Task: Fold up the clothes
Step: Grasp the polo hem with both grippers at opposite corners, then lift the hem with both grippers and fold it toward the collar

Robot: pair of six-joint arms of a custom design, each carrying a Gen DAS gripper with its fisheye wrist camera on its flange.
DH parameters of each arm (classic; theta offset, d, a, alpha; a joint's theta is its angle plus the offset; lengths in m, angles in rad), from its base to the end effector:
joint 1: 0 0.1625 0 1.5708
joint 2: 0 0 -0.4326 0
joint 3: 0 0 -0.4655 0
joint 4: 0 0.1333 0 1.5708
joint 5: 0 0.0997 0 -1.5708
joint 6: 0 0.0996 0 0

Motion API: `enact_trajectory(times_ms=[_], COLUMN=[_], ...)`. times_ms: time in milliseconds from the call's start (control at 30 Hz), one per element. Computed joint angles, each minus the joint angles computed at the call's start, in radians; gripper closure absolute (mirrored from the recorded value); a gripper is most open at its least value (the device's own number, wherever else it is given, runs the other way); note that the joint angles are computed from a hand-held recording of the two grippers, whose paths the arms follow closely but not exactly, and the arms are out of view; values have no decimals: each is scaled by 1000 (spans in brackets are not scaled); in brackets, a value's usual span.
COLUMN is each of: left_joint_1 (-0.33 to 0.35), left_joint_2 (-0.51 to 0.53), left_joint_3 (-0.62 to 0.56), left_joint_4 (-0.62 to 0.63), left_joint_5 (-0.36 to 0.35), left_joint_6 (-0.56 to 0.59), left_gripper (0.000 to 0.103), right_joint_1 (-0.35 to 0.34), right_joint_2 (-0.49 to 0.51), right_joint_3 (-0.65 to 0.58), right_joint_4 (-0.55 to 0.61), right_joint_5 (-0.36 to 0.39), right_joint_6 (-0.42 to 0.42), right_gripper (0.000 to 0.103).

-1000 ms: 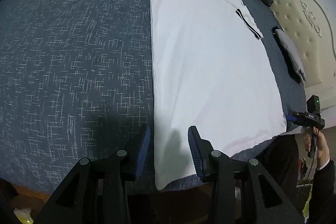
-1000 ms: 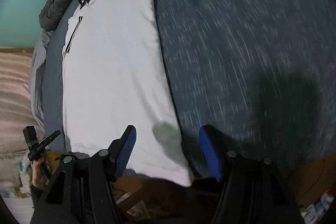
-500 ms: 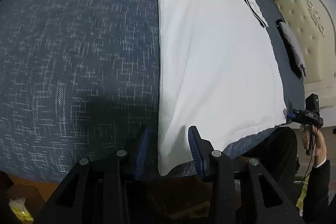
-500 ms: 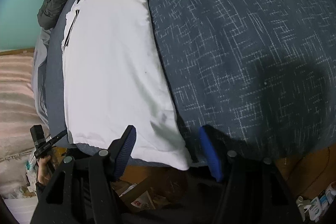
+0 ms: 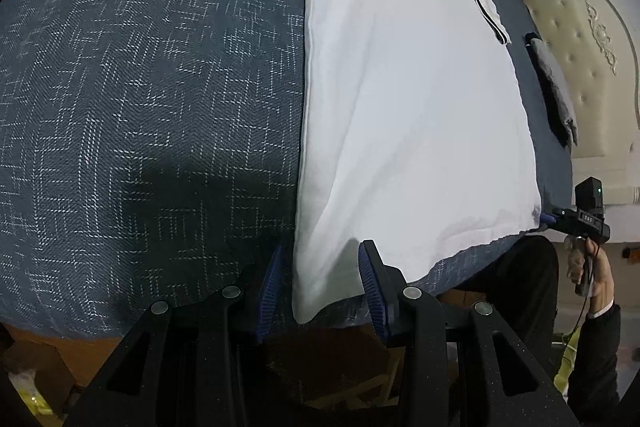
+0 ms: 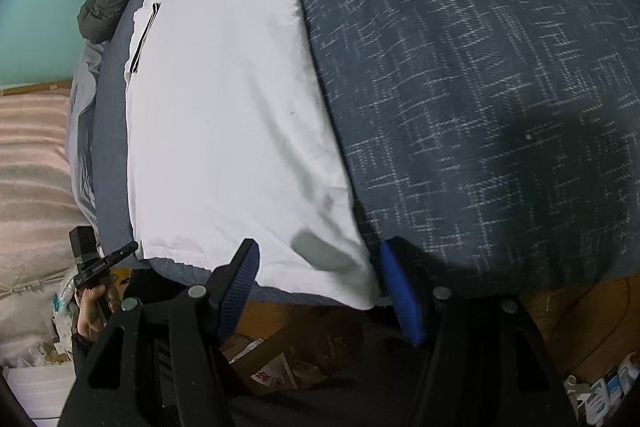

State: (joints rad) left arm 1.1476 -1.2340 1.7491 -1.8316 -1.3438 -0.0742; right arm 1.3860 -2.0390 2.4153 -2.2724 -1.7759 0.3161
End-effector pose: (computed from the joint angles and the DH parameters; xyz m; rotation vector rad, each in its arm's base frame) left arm -0.1127 -0.6294 0.2225 0.5352 2.7971 0.2729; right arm 0.0443 -0.3779 0.3169 -0.7710 -2.8151 0.4976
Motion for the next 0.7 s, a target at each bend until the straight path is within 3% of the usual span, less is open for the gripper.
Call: enact_trajectory(times_ms=[100,167,200,233,300,333,433,700], left_joint_1=[-8,-13,-14,-16,-20,-21,-25,-44], left_joint_2=[-3,-4,-6,-7,-14,-17,-25,-17], left_joint_3=[8,12,14,16,21,20,14,-36], left_joint_4=[-7,-8,-13,-21,-45,-56,-74,-96], left_joint_5=[5,3,2,2,4,5,-4,-45], left_joint_6=[10,21,26,31,42,48,60,87], left_gripper=[68,83,83,83,88,95,100,101], right_joint_1=[-11,-14,-9,-7,-3,0,18,60], right_joint_2=[-12,-14,-13,-14,-20,-20,-12,-10], right_joint_3=[6,11,12,13,17,17,12,-25], right_joint_4=[4,-3,-6,-9,-16,-21,-38,-85], right_joint_5=[14,20,15,16,26,28,23,17], right_joint_6=[-11,-9,-10,-15,-32,-40,-55,-67], right_gripper=[40,41,47,61,73,83,95,99])
